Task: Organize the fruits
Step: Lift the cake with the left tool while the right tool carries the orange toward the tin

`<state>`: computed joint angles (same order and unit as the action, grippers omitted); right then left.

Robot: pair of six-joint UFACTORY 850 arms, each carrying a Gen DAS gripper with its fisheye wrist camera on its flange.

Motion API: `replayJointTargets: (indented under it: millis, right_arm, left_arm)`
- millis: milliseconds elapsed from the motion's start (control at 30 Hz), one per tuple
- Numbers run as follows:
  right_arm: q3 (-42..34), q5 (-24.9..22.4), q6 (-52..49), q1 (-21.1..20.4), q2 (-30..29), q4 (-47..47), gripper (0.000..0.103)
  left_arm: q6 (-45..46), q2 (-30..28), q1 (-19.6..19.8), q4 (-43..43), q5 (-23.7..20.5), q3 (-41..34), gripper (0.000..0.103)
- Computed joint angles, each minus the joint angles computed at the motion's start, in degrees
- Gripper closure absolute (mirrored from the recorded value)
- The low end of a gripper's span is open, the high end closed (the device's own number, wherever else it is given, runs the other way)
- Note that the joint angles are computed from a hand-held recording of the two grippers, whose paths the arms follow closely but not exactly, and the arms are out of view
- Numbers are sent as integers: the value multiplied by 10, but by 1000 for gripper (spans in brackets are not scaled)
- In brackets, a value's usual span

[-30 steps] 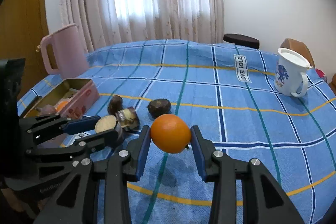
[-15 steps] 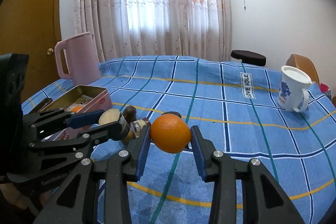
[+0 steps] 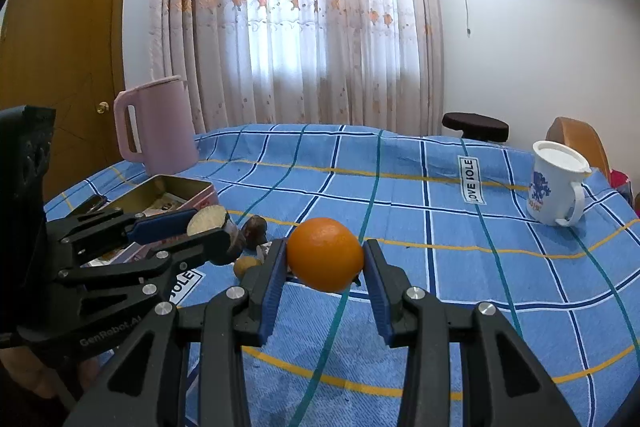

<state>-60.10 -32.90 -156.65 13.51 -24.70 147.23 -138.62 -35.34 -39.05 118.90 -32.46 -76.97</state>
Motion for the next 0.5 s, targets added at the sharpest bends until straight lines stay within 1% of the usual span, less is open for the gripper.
replayJointTargets:
  millis: [500]
  right_arm:
    - [24,-41,-56,1,11,44,62]
  left_arm:
    - [-36,14,-7,31,-48,27,68]
